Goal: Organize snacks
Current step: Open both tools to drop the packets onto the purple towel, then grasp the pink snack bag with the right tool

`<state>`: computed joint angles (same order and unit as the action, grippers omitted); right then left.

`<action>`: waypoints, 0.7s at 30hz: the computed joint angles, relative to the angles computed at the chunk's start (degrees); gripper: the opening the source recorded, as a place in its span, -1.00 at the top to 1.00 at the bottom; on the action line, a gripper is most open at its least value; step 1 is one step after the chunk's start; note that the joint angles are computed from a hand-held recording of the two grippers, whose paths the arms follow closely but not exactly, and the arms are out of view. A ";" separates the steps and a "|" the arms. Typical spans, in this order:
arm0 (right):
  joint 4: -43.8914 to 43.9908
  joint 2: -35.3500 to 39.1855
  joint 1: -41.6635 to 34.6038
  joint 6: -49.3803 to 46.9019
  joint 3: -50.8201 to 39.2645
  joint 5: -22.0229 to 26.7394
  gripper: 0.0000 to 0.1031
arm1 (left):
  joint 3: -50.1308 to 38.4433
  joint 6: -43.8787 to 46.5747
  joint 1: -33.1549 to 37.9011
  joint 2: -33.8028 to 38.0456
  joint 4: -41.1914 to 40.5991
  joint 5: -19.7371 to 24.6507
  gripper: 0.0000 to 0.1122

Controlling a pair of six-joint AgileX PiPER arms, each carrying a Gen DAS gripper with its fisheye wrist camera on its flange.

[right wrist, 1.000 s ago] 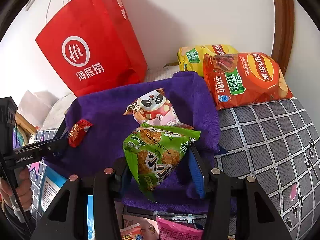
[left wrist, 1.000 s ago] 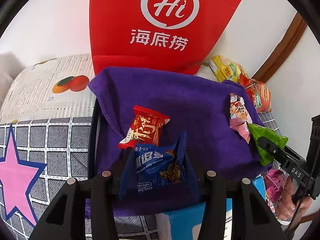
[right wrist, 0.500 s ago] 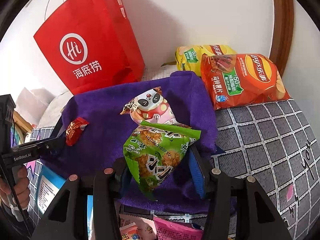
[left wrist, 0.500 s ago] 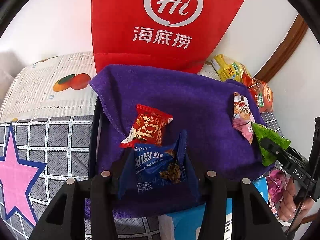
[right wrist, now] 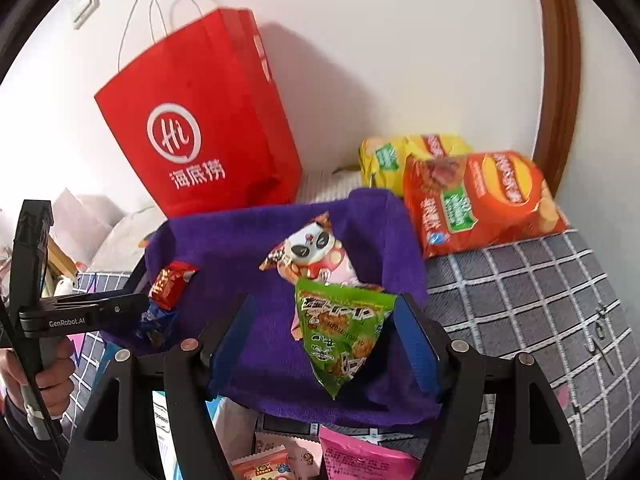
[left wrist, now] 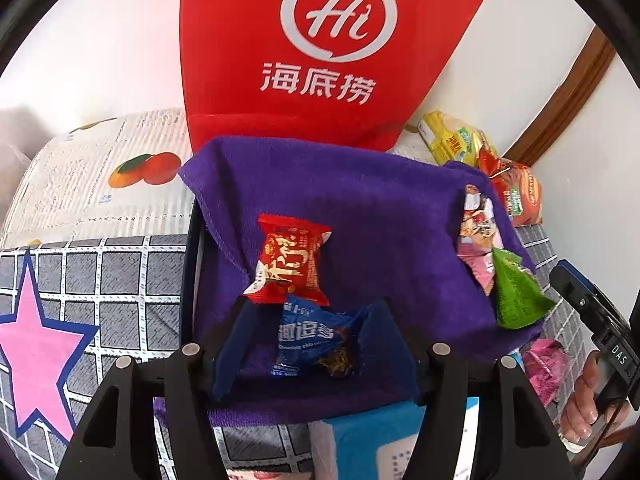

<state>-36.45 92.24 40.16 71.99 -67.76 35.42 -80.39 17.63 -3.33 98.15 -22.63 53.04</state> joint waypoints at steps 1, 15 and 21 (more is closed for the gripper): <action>-0.45 -0.64 0.32 0.40 -0.09 0.77 -0.39 | -0.22 0.50 0.11 -0.27 -0.64 0.57 -0.10; -5.95 -13.83 10.14 17.16 12.31 10.11 -0.64 | -3.85 3.02 2.60 -3.05 -4.90 7.16 -0.11; -6.26 -14.75 15.00 24.81 18.02 10.36 -0.68 | -4.88 5.35 4.27 -4.78 -8.20 9.43 -0.16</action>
